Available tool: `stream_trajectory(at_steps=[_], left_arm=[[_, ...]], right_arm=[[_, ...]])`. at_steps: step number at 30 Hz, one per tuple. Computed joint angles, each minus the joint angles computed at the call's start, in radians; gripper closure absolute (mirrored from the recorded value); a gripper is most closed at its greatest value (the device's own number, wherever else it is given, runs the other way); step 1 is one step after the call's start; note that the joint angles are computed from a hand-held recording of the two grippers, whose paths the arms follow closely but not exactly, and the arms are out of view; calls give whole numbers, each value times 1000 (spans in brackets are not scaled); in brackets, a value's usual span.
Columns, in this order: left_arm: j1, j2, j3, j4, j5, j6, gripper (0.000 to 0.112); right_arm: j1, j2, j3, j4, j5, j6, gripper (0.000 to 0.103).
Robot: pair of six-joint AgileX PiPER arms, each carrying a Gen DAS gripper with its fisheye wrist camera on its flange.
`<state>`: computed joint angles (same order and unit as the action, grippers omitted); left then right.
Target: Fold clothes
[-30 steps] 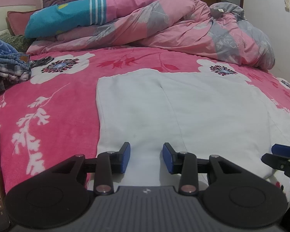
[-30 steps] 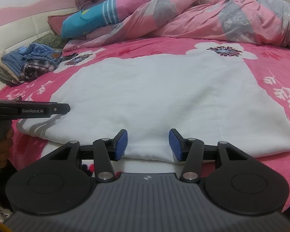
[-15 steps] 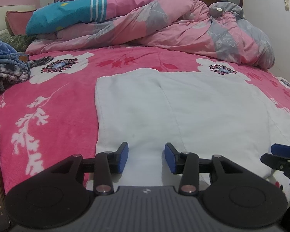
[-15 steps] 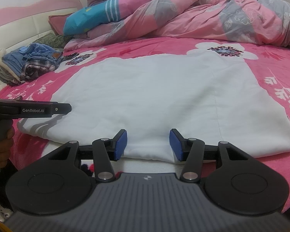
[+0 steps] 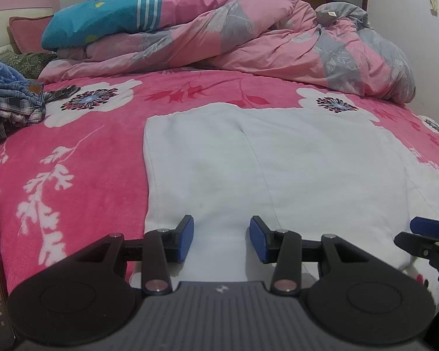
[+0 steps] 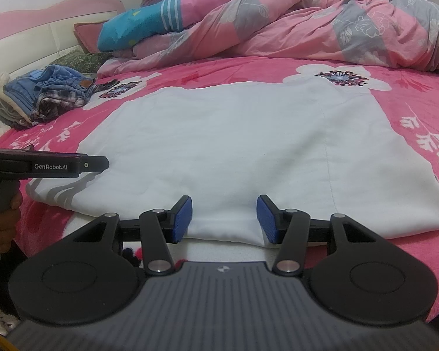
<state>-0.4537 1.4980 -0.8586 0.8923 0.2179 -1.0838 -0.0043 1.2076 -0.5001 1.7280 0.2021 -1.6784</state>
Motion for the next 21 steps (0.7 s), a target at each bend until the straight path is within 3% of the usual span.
stream_trajectory(at_steps=[21], left_arm=[[3,0,-2,-17,-3,19,67]], right_arm=[[-20,3,1,3,18,-24,54]])
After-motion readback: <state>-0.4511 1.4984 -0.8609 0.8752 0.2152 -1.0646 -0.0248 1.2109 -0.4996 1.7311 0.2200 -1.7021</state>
